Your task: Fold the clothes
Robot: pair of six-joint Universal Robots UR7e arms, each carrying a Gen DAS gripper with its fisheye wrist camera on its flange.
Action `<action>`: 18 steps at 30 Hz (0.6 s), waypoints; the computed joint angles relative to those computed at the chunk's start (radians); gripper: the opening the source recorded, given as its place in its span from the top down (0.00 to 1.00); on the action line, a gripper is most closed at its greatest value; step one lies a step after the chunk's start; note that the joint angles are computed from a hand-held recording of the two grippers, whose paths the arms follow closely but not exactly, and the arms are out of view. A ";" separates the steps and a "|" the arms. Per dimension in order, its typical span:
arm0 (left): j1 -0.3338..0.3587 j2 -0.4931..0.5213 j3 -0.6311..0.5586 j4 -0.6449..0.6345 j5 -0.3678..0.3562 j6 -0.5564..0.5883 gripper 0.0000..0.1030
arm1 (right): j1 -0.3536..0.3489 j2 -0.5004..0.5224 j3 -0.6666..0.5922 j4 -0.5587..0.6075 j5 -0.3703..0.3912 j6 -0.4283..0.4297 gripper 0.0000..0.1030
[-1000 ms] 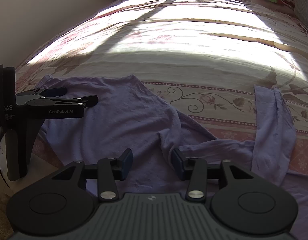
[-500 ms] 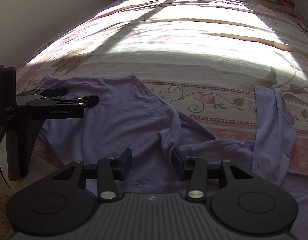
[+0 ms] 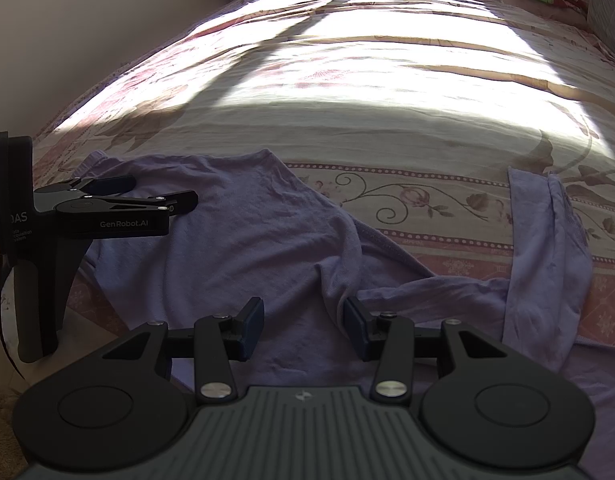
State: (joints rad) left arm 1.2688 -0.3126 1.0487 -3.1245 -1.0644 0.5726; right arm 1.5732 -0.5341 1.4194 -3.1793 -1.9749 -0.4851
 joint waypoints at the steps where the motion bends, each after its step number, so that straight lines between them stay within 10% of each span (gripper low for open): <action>1: 0.000 0.000 0.000 0.000 0.000 0.000 0.00 | 0.000 0.000 0.000 0.000 0.000 0.001 0.54; 18: 0.000 0.000 0.000 0.000 0.000 0.000 0.00 | -0.007 -0.035 0.041 -0.032 0.048 0.014 0.54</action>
State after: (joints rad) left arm 1.2687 -0.3124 1.0482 -3.1243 -1.0645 0.5726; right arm 1.5659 -0.5694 1.4607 -3.2111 -1.9270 -0.4709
